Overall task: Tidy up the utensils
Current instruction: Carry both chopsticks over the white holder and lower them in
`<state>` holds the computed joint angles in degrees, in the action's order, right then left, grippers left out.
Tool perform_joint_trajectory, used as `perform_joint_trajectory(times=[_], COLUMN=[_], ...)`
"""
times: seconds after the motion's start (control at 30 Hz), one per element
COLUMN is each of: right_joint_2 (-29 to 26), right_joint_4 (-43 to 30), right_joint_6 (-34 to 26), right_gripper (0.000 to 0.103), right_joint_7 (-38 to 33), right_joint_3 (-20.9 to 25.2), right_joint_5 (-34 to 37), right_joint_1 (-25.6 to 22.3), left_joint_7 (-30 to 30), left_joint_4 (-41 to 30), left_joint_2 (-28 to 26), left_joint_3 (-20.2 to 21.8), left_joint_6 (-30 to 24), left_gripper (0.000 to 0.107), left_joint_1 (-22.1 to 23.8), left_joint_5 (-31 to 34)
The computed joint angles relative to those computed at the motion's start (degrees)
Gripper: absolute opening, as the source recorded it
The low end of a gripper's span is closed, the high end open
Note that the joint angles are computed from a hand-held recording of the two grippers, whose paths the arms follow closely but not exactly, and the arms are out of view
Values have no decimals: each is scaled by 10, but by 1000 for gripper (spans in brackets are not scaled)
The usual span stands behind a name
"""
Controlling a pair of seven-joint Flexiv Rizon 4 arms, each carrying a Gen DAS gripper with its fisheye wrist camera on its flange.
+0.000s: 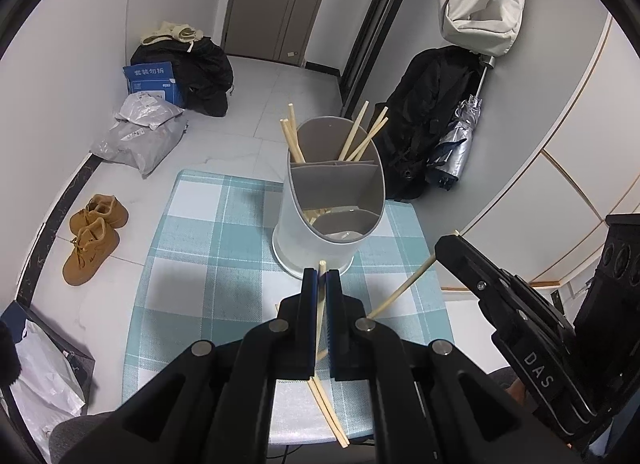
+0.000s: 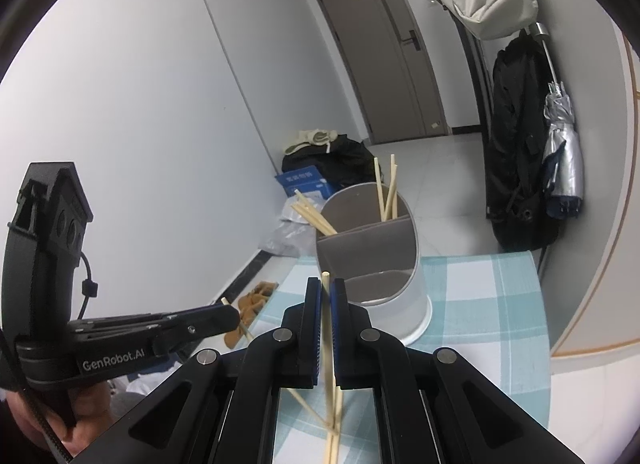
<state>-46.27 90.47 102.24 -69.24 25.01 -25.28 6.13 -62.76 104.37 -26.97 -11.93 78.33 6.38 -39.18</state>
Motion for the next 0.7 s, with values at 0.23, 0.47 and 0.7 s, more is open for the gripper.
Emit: perform_joint_trajectory(times=[0.23, 0.47, 0.7], right_joint_2=[-5, -12, -19], right_joint_4=[-14, -41, -86], right_joint_6=[-11, -34, -53], right_gripper=[4, 4, 4], right_joint_7=[-10, -37, -77], right_joint_3=[24, 54, 93], right_joint_5=[-8, -9, 2], right_joint_1=[-17, -33, -44], left_joint_7=[-5, 4, -26], left_joint_4=[-20, -55, -124], left_joint_2=[-2, -7, -27], left_joint_3=[10, -3, 27], left_joint_6=[-21, -54, -87], left_gripper=[0, 0, 0], left_joint_1=[-5, 6, -9], left_joint_5=[14, -4, 25])
